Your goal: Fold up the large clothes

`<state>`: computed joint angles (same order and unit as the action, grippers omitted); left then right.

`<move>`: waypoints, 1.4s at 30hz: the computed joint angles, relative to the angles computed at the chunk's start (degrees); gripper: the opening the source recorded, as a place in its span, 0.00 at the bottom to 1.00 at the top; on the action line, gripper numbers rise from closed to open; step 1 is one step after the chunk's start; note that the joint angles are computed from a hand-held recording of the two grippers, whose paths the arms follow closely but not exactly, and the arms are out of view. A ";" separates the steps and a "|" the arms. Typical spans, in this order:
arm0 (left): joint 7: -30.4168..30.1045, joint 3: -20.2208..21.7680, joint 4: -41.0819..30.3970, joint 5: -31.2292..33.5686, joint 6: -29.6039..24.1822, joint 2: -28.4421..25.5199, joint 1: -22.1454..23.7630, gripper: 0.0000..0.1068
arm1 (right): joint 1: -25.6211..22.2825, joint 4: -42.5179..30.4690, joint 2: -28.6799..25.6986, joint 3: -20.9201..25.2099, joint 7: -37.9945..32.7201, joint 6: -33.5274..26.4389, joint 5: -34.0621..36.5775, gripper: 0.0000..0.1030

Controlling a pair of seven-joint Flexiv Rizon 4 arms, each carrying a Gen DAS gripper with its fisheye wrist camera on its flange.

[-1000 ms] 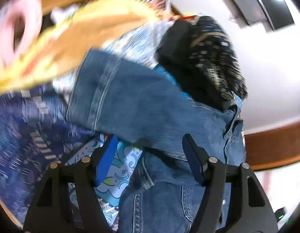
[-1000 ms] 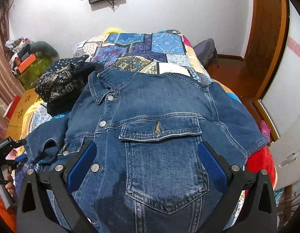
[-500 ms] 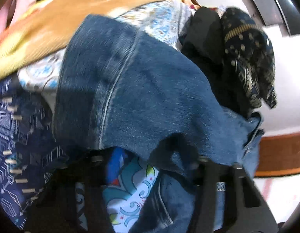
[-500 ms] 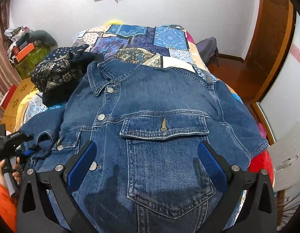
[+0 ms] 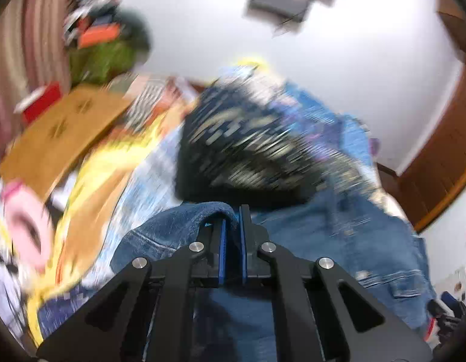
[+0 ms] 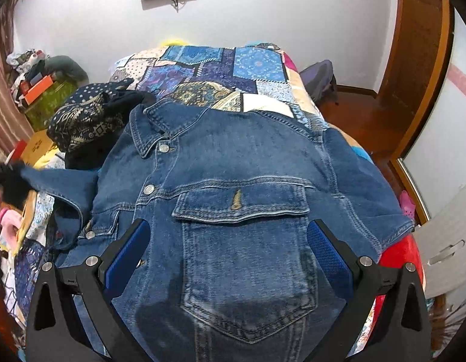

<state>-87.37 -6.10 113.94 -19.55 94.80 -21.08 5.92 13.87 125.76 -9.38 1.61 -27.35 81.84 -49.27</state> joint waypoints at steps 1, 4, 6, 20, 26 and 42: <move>0.65 -0.73 -1.74 0.35 -0.16 -0.35 -0.24 0.05 | -0.11 0.41 0.31 -0.67 1.18 0.61 -1.19 1.00; 4.68 -6.61 -4.80 0.69 -0.32 0.07 1.54 0.04 | -1.02 1.26 1.14 -1.67 3.74 1.75 -4.17 1.00; 6.41 -6.68 -8.07 1.17 -1.78 -0.69 -0.44 0.04 | -1.84 1.71 1.67 -2.28 5.99 2.33 -6.97 1.00; 17.20 -6.66 -24.33 -1.25 -24.59 -12.24 -12.74 0.04 | -10.00 3.33 4.00 -1.45 14.39 3.05 -17.20 1.00; 19.69 -5.43 -23.97 -1.31 -32.41 -13.39 -15.15 0.04 | -10.90 3.87 4.62 -0.61 12.94 0.97 -16.89 1.00; 25.52 -4.37 -7.97 -8.74 -15.35 1.42 -10.79 0.63 | -6.08 -2.99 0.44 -0.41 -0.16 5.91 -10.02 1.00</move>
<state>-61.85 -10.46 105.97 -28.30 79.45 -19.66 -4.87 7.79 122.77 -8.94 1.20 -27.51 87.75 -59.29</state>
